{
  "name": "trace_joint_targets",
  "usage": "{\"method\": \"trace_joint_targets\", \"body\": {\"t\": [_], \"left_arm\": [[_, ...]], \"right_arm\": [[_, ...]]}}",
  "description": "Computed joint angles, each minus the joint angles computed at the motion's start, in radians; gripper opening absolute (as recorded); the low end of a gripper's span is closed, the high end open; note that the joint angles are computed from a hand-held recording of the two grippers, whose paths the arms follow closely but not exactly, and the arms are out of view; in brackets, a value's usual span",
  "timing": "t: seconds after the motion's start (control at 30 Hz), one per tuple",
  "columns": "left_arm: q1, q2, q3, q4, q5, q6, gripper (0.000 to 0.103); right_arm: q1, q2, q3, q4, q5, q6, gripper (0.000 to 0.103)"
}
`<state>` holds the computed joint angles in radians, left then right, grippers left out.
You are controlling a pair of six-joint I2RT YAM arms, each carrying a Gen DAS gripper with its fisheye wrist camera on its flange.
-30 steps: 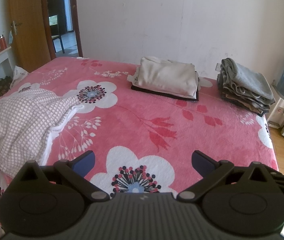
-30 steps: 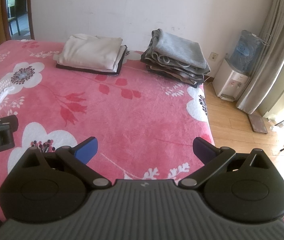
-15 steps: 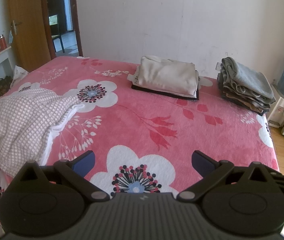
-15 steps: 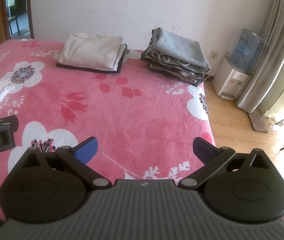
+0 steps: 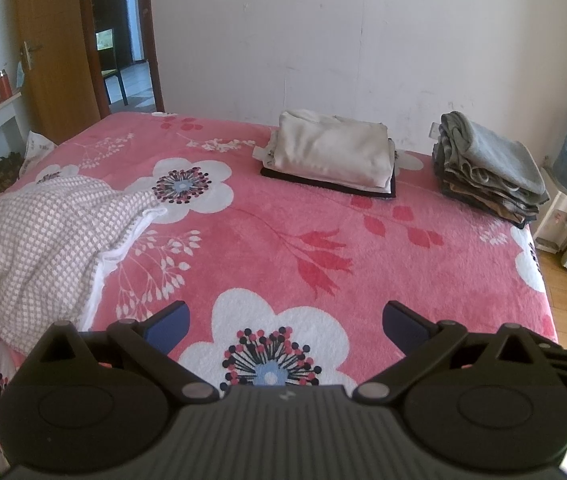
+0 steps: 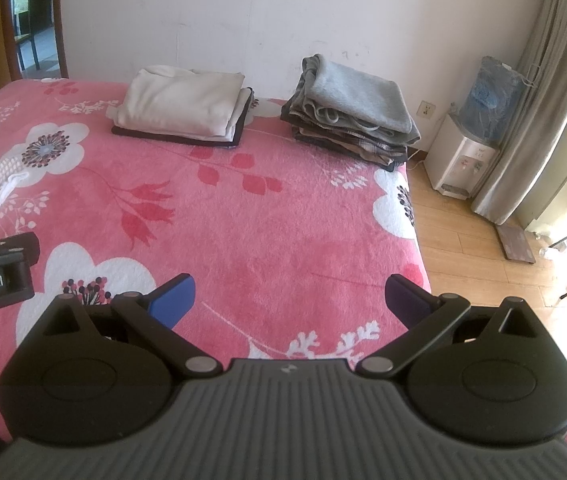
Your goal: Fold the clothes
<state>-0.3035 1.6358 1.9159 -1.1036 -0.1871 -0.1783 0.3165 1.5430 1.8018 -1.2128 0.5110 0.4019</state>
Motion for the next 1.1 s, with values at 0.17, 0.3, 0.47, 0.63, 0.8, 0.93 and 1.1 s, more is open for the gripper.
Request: {"method": "trace_joint_targets", "body": {"t": [0.17,0.3,0.47,0.63,0.8,0.93,1.1], "left_arm": [[-0.003,0.001,-0.002,-0.002,-0.002,0.000,0.103],[-0.005,0.000,-0.004,-0.002,-0.003,-0.001,0.103],[-0.007,0.001,-0.005,-0.002,-0.004,-0.002,0.103],[-0.007,0.001,-0.006,-0.002,-0.004,-0.002,0.103],[-0.007,0.001,-0.007,-0.002,-0.003,-0.002,0.103],[-0.007,0.005,0.002,-0.005,-0.005,-0.001,0.103],[-0.007,0.006,0.004,-0.006,-0.006,-0.001,0.103]], "right_arm": [[-0.001,-0.001,-0.003,-0.003,-0.003,0.004,0.102],[0.000,-0.002,-0.006,-0.003,-0.006,0.005,0.102],[0.002,-0.007,-0.015,-0.001,-0.006,0.007,0.102],[0.002,-0.002,-0.008,-0.006,-0.006,0.012,0.102],[0.006,-0.002,-0.008,-0.005,-0.003,0.014,0.102],[0.004,-0.003,-0.010,-0.005,-0.004,0.013,0.102],[0.000,-0.002,-0.005,-0.003,-0.008,0.007,0.102]]}}
